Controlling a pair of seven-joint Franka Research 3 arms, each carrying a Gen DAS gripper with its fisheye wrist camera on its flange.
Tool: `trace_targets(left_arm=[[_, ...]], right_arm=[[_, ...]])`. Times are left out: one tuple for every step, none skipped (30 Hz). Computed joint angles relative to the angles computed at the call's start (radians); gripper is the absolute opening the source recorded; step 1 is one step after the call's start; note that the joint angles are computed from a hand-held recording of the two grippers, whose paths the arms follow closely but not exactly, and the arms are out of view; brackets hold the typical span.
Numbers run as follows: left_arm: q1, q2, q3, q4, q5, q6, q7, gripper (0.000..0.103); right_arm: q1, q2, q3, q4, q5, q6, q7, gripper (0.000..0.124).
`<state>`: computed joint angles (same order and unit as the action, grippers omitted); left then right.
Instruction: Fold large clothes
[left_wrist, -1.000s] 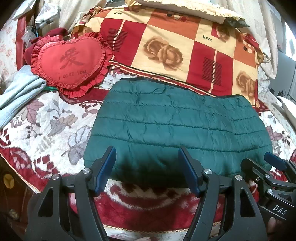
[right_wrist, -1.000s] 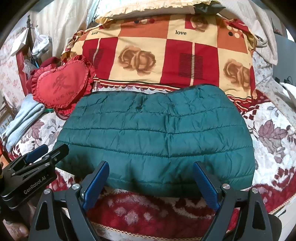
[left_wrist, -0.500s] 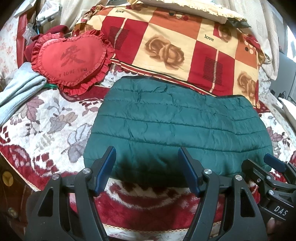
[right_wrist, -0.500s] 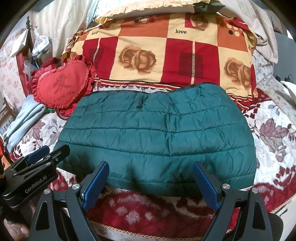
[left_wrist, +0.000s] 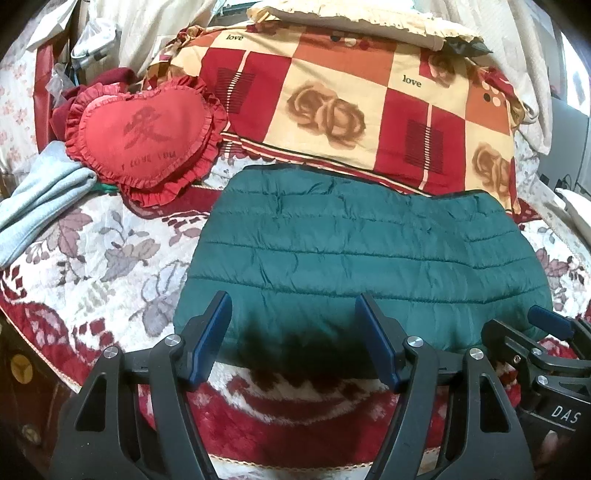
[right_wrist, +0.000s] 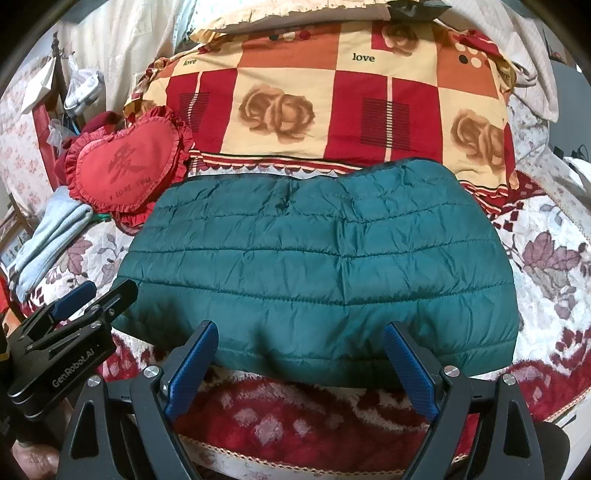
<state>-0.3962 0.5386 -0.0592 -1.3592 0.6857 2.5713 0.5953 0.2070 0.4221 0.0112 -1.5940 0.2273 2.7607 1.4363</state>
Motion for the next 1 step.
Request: trace_targets(left_arm=[[0.004, -0.001, -0.003, -0.003, -0.006, 0.002, 0.003, 0.070]], right_arm=[[-0.001, 0.002, 0.001, 0.003, 0.001, -0.001, -0.003, 0.089]])
